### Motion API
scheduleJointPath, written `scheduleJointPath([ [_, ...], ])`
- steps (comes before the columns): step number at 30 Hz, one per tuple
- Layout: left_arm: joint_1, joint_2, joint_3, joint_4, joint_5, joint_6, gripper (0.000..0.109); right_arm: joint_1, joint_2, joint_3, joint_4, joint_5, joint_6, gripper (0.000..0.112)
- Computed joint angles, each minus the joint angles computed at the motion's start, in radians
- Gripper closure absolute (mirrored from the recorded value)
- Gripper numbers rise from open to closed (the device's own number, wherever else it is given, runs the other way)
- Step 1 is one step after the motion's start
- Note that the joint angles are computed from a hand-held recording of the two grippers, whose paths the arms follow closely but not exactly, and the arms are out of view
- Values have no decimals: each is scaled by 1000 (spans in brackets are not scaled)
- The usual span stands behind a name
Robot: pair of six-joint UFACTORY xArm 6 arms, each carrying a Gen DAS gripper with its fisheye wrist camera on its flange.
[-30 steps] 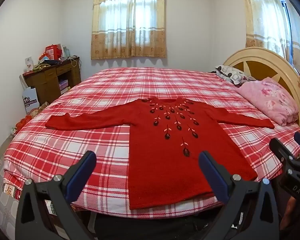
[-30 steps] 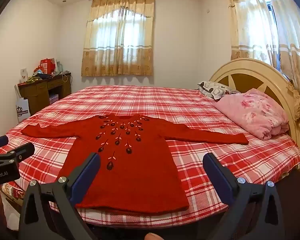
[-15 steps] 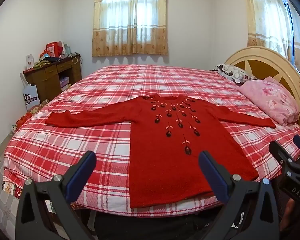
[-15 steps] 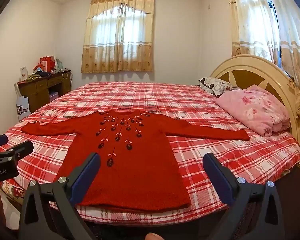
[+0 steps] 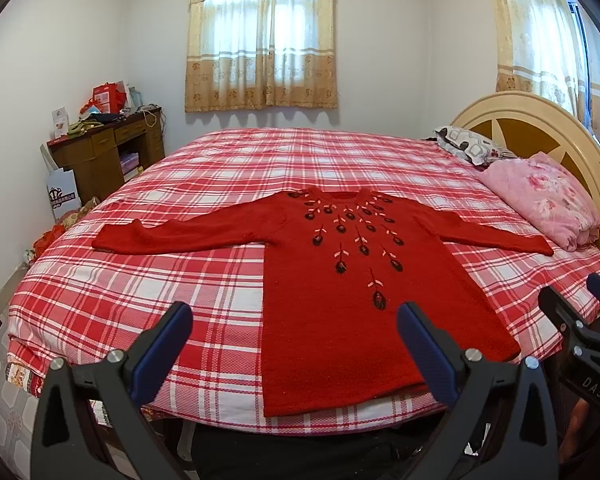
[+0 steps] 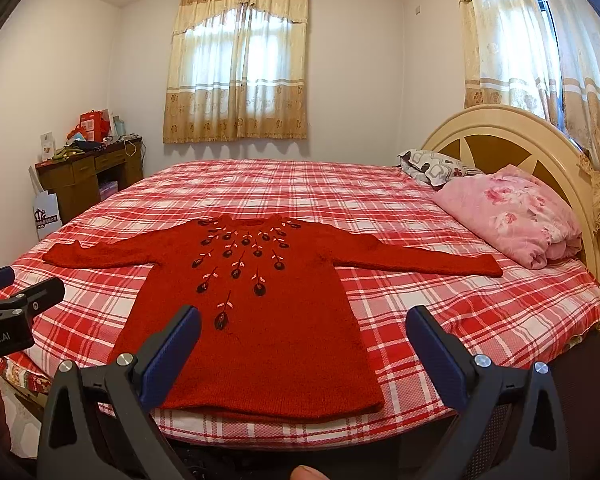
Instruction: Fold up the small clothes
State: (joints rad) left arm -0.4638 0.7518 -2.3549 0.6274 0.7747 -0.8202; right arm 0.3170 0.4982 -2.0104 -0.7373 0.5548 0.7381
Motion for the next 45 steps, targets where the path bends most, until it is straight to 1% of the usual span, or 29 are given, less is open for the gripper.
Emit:
scheduleJointPath([
  [16, 3, 15, -25, -6, 13, 18, 6, 1, 12, -21, 27, 17, -26, 10],
  [31, 7, 9, -11, -15, 8, 27, 6, 3, 17, -27, 41, 23, -39, 10],
  [45, 2, 27, -38, -20, 21, 37, 6, 3, 18, -27, 55, 25, -50, 10],
])
